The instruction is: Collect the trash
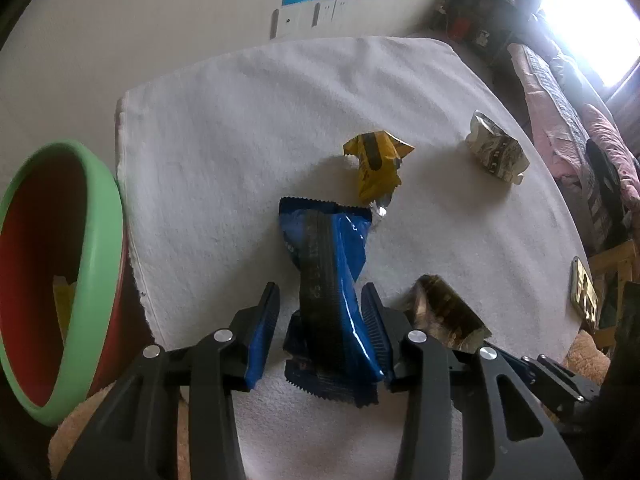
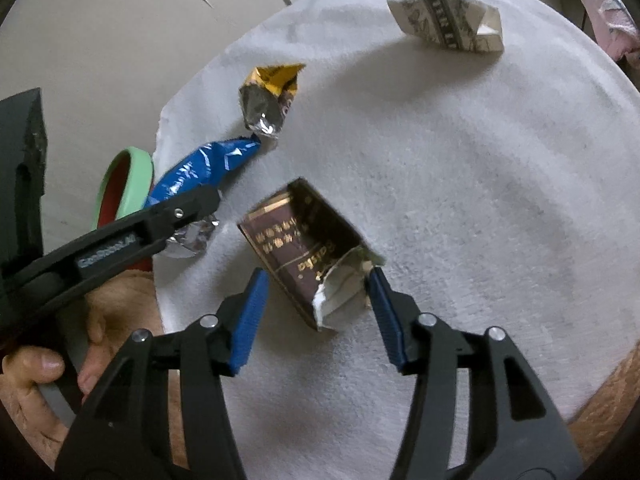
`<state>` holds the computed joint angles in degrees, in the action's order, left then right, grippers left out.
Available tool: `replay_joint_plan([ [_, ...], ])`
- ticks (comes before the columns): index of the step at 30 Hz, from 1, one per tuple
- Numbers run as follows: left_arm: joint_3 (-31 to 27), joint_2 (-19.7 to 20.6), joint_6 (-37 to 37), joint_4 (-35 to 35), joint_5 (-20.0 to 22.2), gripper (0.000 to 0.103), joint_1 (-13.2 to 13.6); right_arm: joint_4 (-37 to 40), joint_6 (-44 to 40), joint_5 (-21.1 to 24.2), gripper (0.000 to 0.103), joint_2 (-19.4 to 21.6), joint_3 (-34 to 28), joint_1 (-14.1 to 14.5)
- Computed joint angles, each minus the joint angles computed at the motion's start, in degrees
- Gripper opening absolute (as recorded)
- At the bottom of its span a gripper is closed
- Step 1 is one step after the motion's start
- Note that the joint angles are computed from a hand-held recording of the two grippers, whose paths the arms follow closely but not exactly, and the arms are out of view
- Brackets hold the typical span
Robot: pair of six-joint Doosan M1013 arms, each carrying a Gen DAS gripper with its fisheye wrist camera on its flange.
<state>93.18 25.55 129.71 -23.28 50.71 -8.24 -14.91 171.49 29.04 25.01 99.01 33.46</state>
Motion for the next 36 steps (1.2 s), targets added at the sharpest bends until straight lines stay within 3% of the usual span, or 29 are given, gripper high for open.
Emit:
replay_joint_plan([
  [9,-0.3,0.5,-0.5,0.2,0.8,0.041,0.1,-0.7,2.3,-1.8,0.06,0.0,0.3,-0.2],
  [18,-0.4,0.7,-1.2,-0.5,1.2,0.041,0.5,-12.3,17.3,-5.7,0.061,-2.7,4.0,-0.1],
  [24,-0.4,0.8,-1.0,0.4,1.7,0.039,0.0,-5.3,8.7,-3.5,0.061,-1.2,2.4,-0.6],
  [28,-0.3,0.7,-0.6,0.3,1.5,0.039,-0.1,-4.2,3.3,0.7,0.06,0.5,-0.5,-0.1],
  [31,-0.4,0.9,-0.5,0.7,1.9,0.028,-0.1,-3.8,1.0,0.1,0.047,1.0,-1.2,0.2],
  [34,0.0,0.7,-0.3,0.8,1.3,0.024,-0.2,-6.3,0.5,2.6,0.038,1.3,-2.3,0.9],
  [35,0.1,0.6,-0.1,0.5,0.9,0.023,-0.1,-6.9,0.6,2.7,0.024,1.1,-2.1,1.1],
  [36,0.2,0.5,0.0,0.4,0.6,0.022,-0.1,-7.2,0.8,2.0,0.021,0.9,-1.9,1.1],
])
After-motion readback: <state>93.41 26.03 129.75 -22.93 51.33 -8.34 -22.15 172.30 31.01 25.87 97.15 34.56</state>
